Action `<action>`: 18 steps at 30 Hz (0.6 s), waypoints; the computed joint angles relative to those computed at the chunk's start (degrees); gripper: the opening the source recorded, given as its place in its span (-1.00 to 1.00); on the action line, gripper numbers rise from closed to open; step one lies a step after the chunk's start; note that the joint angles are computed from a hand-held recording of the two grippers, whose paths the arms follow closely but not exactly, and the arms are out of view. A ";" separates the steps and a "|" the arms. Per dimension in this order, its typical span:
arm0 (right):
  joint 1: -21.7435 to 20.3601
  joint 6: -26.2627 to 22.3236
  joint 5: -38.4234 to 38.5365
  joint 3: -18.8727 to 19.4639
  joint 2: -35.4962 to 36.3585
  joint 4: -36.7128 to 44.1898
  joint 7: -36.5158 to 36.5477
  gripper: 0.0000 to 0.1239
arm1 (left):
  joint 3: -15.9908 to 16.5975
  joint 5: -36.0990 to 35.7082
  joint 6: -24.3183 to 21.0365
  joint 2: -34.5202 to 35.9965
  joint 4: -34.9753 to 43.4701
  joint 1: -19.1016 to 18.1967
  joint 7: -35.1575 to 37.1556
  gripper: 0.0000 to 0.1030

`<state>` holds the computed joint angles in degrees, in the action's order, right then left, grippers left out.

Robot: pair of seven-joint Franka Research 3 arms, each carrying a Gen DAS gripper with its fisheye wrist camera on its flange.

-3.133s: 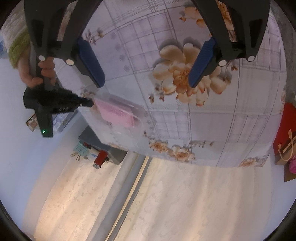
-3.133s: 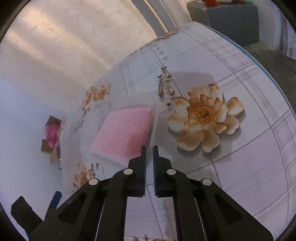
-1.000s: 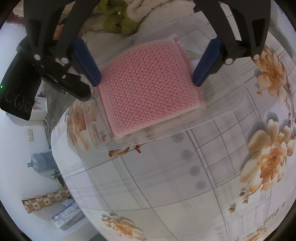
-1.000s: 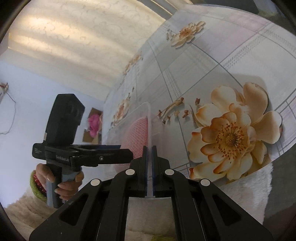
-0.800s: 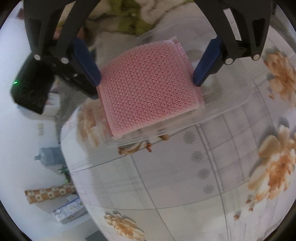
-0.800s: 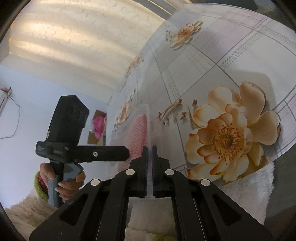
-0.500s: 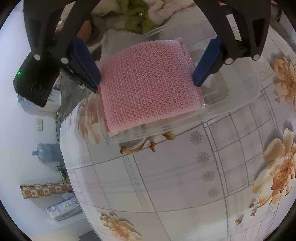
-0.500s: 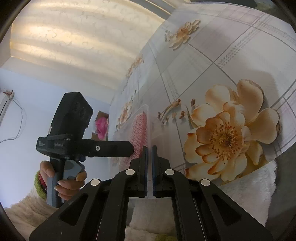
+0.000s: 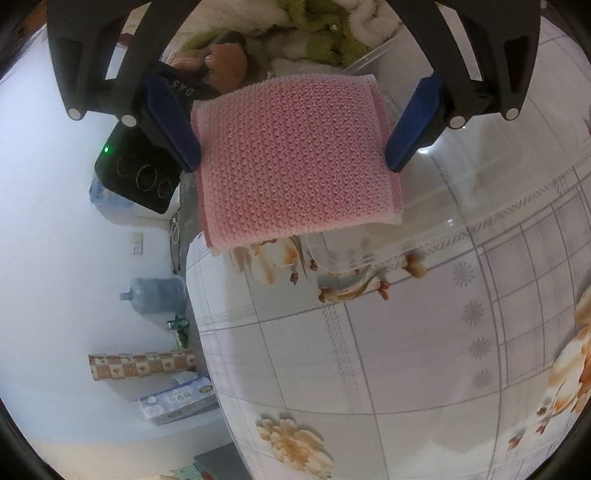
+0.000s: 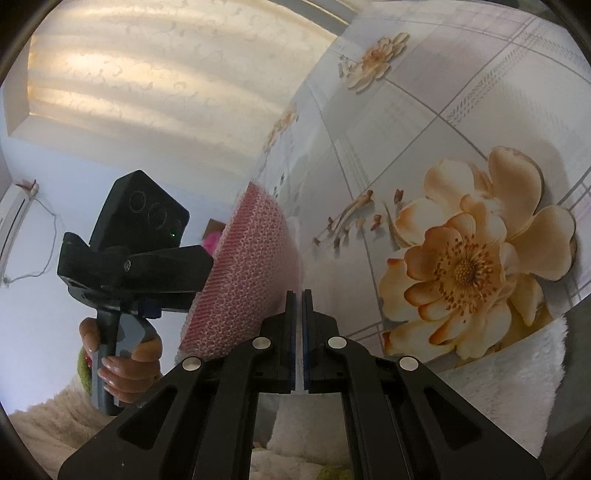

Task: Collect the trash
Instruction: 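Lift the pink sponge out of the clear tray with the left tool while the right tool holds the tray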

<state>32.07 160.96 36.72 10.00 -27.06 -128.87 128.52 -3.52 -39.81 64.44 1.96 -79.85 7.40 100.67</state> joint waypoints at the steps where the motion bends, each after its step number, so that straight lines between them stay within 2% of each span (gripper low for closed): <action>1: -1.10 -0.78 -1.56 0.76 0.04 0.51 0.89 -0.98 | 0.16 -0.66 -0.18 0.07 -0.19 0.18 -0.61 0.89; 6: -5.58 -3.91 -10.27 3.84 1.05 3.99 4.52 -0.98 | 0.33 -1.41 2.52 -0.85 -0.18 0.26 2.06 0.89; 10: -7.06 -2.16 -14.35 3.58 3.75 6.66 3.97 -0.97 | 0.30 -2.70 10.26 -2.48 -0.79 -0.43 7.88 0.89; 12: -8.34 -2.95 -17.22 3.57 4.87 8.23 3.53 -0.92 | 0.47 -3.83 13.65 -2.65 -1.70 -0.76 9.25 0.89; 18: -13.05 -11.88 -30.38 6.40 8.18 15.30 7.21 -0.77 | 1.59 -11.06 16.26 -2.22 -5.51 0.45 7.59 0.89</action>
